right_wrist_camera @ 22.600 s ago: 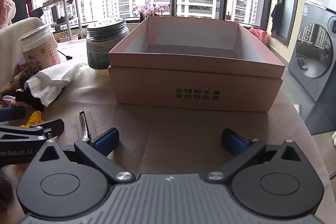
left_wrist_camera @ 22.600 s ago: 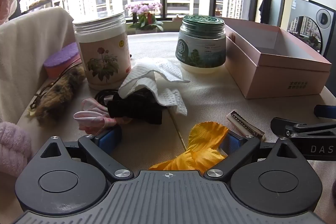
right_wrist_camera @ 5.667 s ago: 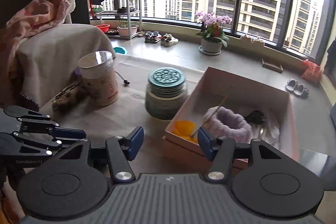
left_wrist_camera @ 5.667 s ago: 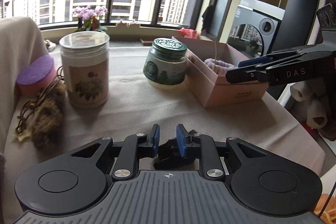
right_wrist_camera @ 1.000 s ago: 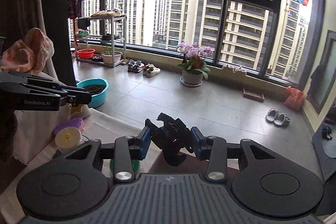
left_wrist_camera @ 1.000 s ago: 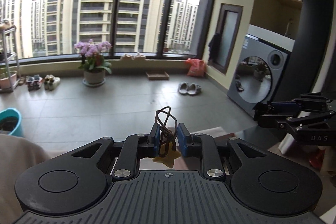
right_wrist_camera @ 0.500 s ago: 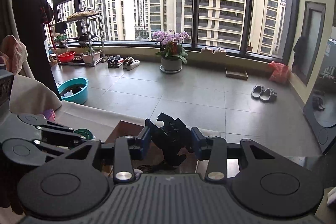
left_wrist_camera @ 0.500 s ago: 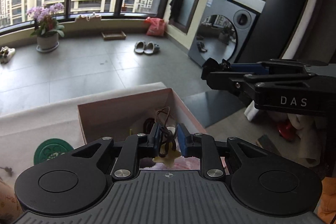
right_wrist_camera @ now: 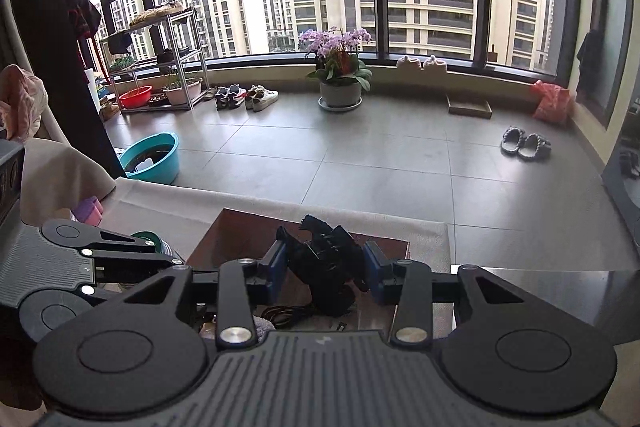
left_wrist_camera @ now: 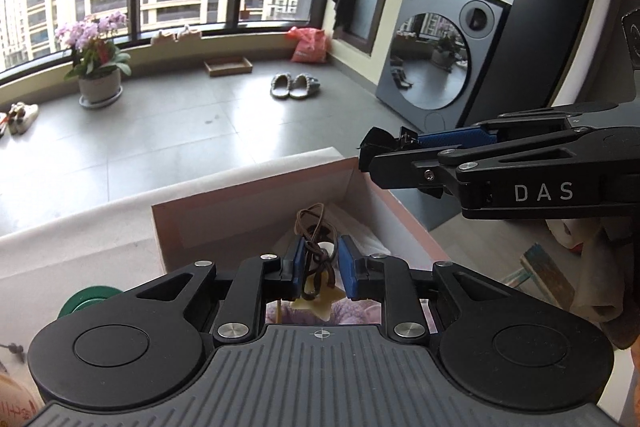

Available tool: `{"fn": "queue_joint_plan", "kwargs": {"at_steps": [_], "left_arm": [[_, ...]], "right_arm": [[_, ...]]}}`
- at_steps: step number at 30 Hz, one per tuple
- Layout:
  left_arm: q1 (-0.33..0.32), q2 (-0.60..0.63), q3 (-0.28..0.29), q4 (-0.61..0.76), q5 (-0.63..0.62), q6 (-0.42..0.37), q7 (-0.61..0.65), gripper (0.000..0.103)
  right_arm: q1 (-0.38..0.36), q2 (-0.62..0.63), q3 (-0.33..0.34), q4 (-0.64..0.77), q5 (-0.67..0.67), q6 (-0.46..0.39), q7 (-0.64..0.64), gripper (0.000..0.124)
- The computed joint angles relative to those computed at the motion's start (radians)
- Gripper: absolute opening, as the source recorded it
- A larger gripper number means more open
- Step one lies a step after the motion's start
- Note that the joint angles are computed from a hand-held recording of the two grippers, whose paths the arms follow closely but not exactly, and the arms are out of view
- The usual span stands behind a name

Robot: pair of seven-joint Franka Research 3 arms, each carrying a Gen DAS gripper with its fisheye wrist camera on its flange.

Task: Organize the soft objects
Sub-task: 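Carry the cord and claw clip into the pink box and open both tools, then move the right tool to the purple sponge and grasp it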

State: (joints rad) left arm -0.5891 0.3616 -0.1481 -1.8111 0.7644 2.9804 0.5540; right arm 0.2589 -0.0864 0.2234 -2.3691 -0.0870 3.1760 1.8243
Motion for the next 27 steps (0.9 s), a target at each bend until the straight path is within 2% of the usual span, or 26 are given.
{"fn": "queue_joint_plan", "kwargs": {"at_steps": [2,4,5,10,11,13,16,18,21,23,25,27], "left_arm": [[0.026,0.008,-0.019,-0.007,-0.036,0.033,0.026,0.024],[-0.023,0.005,0.047,-0.008,0.02,0.052,-0.036,0.024],[-0.041,0.003,0.071,-0.009,0.051,0.061,-0.066,0.025],[-0.032,-0.022,0.07,-0.038,0.084,0.104,-0.099,0.025],[-0.048,-0.036,0.089,-0.049,0.11,0.109,-0.126,0.025],[-0.123,-0.071,0.179,-0.072,0.262,0.123,-0.283,0.025],[-0.19,-0.143,0.256,-0.121,0.525,0.123,-0.545,0.025],[-0.208,-0.215,0.265,-0.175,0.701,0.081,-0.729,0.027],[-0.196,-0.362,0.232,-0.306,0.863,-0.019,-0.895,0.027],[-0.18,-0.474,0.197,-0.414,0.89,-0.12,-0.912,0.027],[-0.158,-0.578,0.158,-0.518,0.846,-0.233,-0.885,0.027],[-0.126,-0.675,0.135,-0.611,0.804,-0.296,-0.876,0.027]], "right_arm": [[0.067,0.014,-0.051,0.018,0.108,-0.025,-0.088,0.042],[0.121,0.027,-0.089,0.04,0.24,-0.053,-0.187,0.047],[0.123,0.032,-0.089,0.046,0.257,-0.061,-0.193,0.051],[0.091,0.03,-0.063,0.051,0.142,-0.075,-0.084,0.051],[0.087,0.025,-0.059,0.049,0.12,-0.077,-0.065,0.051],[0.072,0.014,-0.045,0.046,0.063,-0.081,-0.017,0.051],[0.048,0.003,-0.02,0.05,-0.022,-0.094,0.057,0.054],[0.041,-0.001,-0.008,0.061,-0.068,-0.113,0.101,0.054],[0.053,-0.004,0.0,0.079,-0.105,-0.132,0.13,0.054],[0.061,-0.003,0.009,0.097,-0.139,-0.148,0.149,0.054],[0.078,0.007,0.017,0.127,-0.172,-0.166,0.163,0.054],[0.103,0.031,0.021,0.17,-0.198,-0.187,0.179,0.054]]}}
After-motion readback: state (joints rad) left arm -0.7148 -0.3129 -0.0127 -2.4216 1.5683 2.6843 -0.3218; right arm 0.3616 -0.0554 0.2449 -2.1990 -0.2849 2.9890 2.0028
